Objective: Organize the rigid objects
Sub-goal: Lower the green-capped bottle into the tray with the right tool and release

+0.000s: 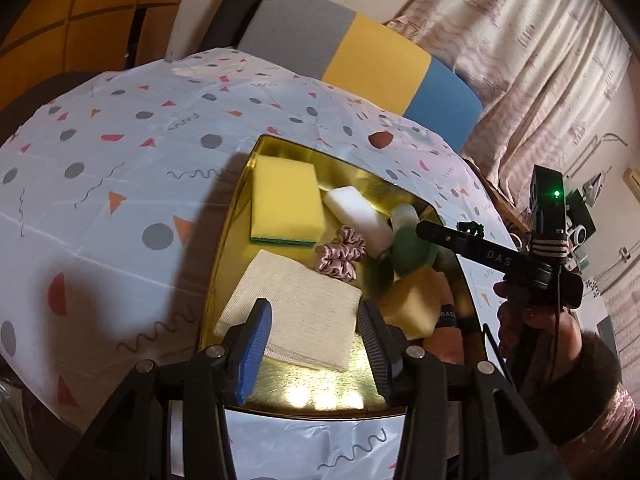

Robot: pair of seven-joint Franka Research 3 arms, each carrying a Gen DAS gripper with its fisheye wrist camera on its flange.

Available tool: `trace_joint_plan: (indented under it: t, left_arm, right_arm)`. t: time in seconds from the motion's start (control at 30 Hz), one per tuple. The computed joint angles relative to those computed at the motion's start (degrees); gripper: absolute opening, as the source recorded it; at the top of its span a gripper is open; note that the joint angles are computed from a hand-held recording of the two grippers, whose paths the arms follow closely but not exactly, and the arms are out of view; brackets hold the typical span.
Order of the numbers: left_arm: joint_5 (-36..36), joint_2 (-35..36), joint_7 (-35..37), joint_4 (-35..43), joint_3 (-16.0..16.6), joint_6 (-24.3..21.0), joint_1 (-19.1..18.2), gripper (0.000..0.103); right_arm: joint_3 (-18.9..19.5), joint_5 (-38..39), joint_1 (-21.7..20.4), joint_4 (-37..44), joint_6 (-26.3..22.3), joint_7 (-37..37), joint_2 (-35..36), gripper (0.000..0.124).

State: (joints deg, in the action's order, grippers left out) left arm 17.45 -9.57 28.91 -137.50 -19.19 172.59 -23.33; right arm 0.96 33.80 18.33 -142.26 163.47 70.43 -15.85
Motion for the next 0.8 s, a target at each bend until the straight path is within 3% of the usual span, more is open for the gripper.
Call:
trace_joint_plan:
  t: [0.43, 0.57, 0.7, 0.8]
  left_arm:
    - [-1.2, 1.9, 2.5, 2.5, 0.2, -0.1, -1.5, 0.046]
    - [-4.7, 3.4, 7.3, 4.6, 1.1, -0.6, -3.4, 0.046]
    - [-8.1, 5.5, 11.5, 7.7, 1.1, -2.3, -4.2, 0.046]
    - [-8.8, 7.6, 13.6, 11.0, 0.6, -4.5, -4.0, 0.046]
  right_arm:
    - [-1.9, 1.0, -0.8, -7.0, 0.1, 1.6, -9.3, 0.069]
    - [-1.4, -1.9, -4.4, -9.3, 0.2, 4.8, -11.0, 0.077]
    - [0.1, -8.7, -11.4, -11.8, -0.3, 10.4, -11.3, 0.077]
    - [-1.4, -11.1, -14.7, -12.8, -0.4, 13.0, -10.5, 0.077]
